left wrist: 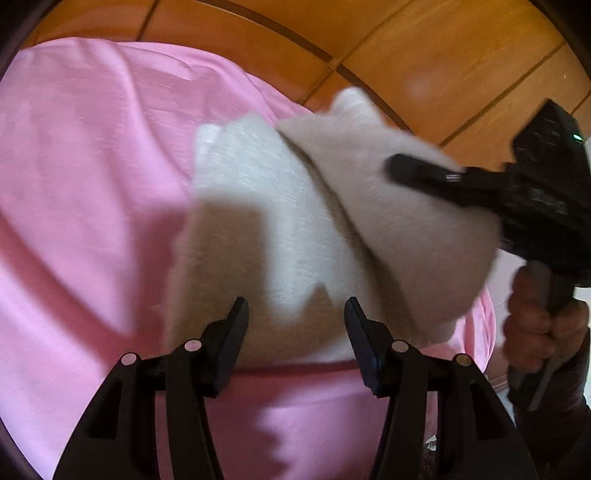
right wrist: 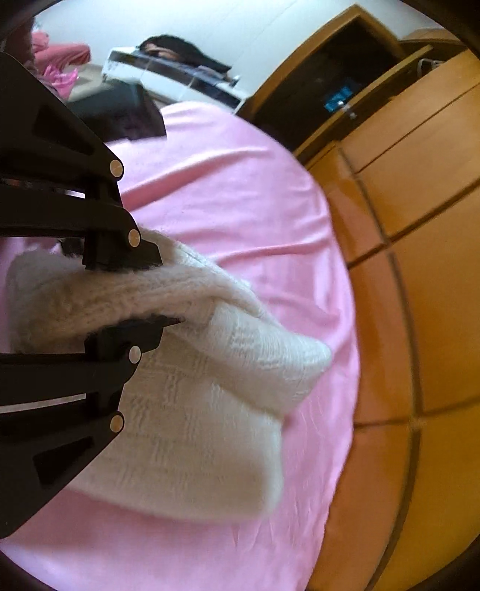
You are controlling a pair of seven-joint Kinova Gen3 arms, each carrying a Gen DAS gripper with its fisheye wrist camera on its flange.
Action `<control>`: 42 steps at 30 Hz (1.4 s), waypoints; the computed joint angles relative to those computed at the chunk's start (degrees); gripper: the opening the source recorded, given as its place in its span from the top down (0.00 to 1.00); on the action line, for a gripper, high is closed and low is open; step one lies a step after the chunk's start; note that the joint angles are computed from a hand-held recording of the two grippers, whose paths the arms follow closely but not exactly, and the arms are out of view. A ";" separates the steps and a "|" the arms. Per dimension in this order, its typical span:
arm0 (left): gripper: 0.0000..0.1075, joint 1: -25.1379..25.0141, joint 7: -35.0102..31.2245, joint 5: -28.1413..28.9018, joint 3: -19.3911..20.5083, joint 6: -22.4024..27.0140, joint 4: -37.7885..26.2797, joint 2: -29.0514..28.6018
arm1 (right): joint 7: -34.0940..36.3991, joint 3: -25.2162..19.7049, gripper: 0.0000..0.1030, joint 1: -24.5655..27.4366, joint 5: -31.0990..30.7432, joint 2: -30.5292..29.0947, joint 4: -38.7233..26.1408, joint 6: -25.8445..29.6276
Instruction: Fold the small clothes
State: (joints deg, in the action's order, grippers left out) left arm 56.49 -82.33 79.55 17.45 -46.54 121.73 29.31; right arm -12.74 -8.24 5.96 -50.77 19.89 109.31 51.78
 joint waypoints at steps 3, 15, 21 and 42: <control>0.51 1.64 1.99 1.94 0.49 -2.51 1.56 -0.83 | 1.72 0.96 0.83 -2.56 -1.43 -1.21 2.13 -1.87; 0.39 -5.76 21.80 -11.92 9.27 -11.13 11.68 -2.45 | 17.61 6.64 0.46 16.13 -6.76 3.20 2.36 19.64; 0.27 -21.68 25.61 -25.90 18.91 -10.21 12.03 0.33 | 19.01 10.85 0.46 22.30 -4.68 5.60 2.99 15.21; 0.83 -3.99 13.84 -25.02 -11.70 13.32 0.76 -5.47 | 29.79 6.83 0.41 19.44 -8.63 1.90 12.43 3.48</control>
